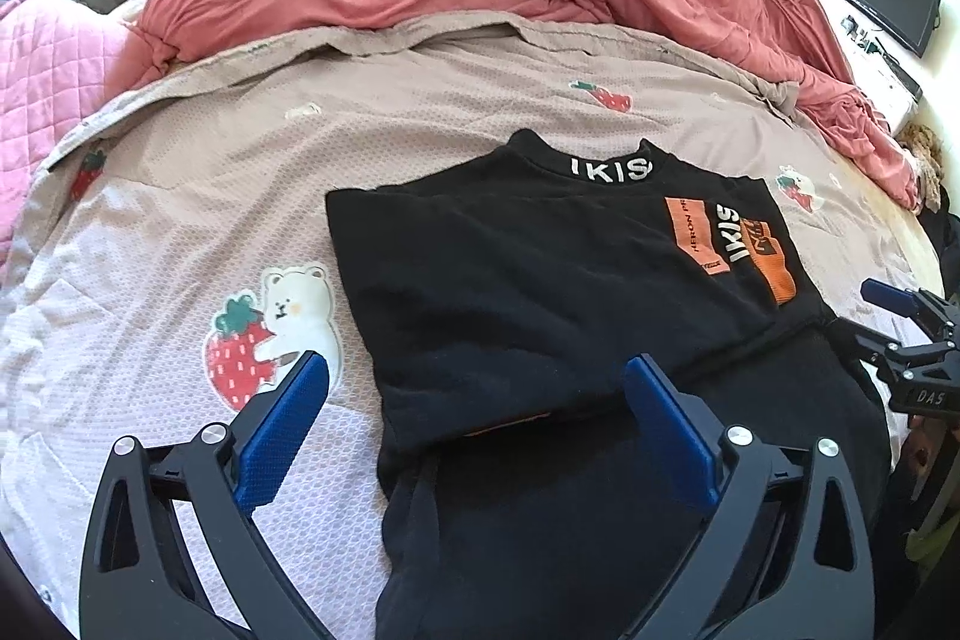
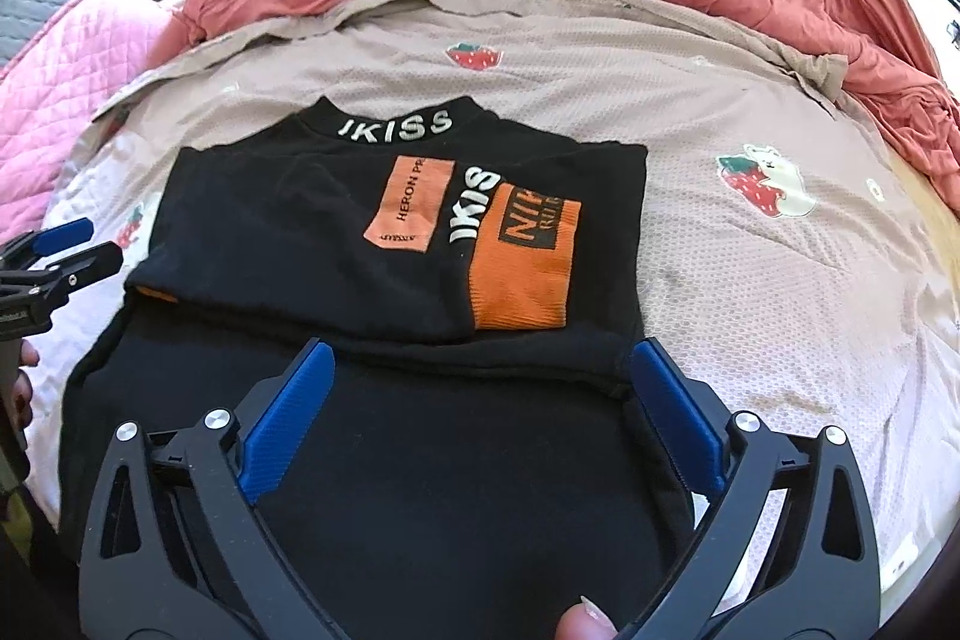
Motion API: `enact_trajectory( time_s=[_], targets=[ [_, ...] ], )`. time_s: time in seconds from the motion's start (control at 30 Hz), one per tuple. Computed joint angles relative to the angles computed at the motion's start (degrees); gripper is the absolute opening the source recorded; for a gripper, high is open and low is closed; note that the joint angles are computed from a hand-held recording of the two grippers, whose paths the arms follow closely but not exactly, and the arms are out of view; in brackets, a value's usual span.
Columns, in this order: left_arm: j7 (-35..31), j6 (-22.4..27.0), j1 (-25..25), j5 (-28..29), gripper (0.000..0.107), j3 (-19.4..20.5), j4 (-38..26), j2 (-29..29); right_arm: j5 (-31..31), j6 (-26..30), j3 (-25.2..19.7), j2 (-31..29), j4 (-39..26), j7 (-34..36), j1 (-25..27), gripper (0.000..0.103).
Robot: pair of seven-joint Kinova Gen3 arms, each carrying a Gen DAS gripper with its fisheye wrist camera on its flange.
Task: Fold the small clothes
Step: 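Move both open tools back over the t-shirt hem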
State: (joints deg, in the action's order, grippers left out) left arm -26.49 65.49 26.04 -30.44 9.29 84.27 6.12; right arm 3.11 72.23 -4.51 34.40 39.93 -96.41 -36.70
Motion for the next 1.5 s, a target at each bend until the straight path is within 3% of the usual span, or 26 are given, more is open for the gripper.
enact_trajectory(
  time_s=[0.43, 0.57, 0.87, 1.17, 1.5],
  targets=[
    [10.58, 7.46, 4.31, -7.19, 0.098, 3.20, 0.16, -2.94, -0.76, -3.25, -0.97, -6.02, 6.36, 1.16, 2.12, 0.094],
    [13.92, 11.92, 6.51, -9.67, 0.098, 5.41, 0.17, -3.54, -0.87, -5.47, -1.16, -8.88, 9.59, 0.71, 3.33, 0.094],
    [18.20, 17.90, 8.80, -7.95, 0.098, 8.60, 0.19, -5.93, -1.84, -7.56, -1.80, -13.70, 14.97, 0.40, 6.39, 0.094],
    [22.50, 22.49, 8.09, -5.53, 0.098, 11.13, 1.36, -8.36, -4.84, -8.38, -2.38, -17.03, 19.28, -0.18, 10.70, 0.094],
    [24.34, 25.17, 9.74, -3.42, 0.098, 12.92, 0.53, -7.66, -9.54, -4.50, -2.81, -18.39, 20.73, 1.05, 15.16, 0.094]
  ],
)
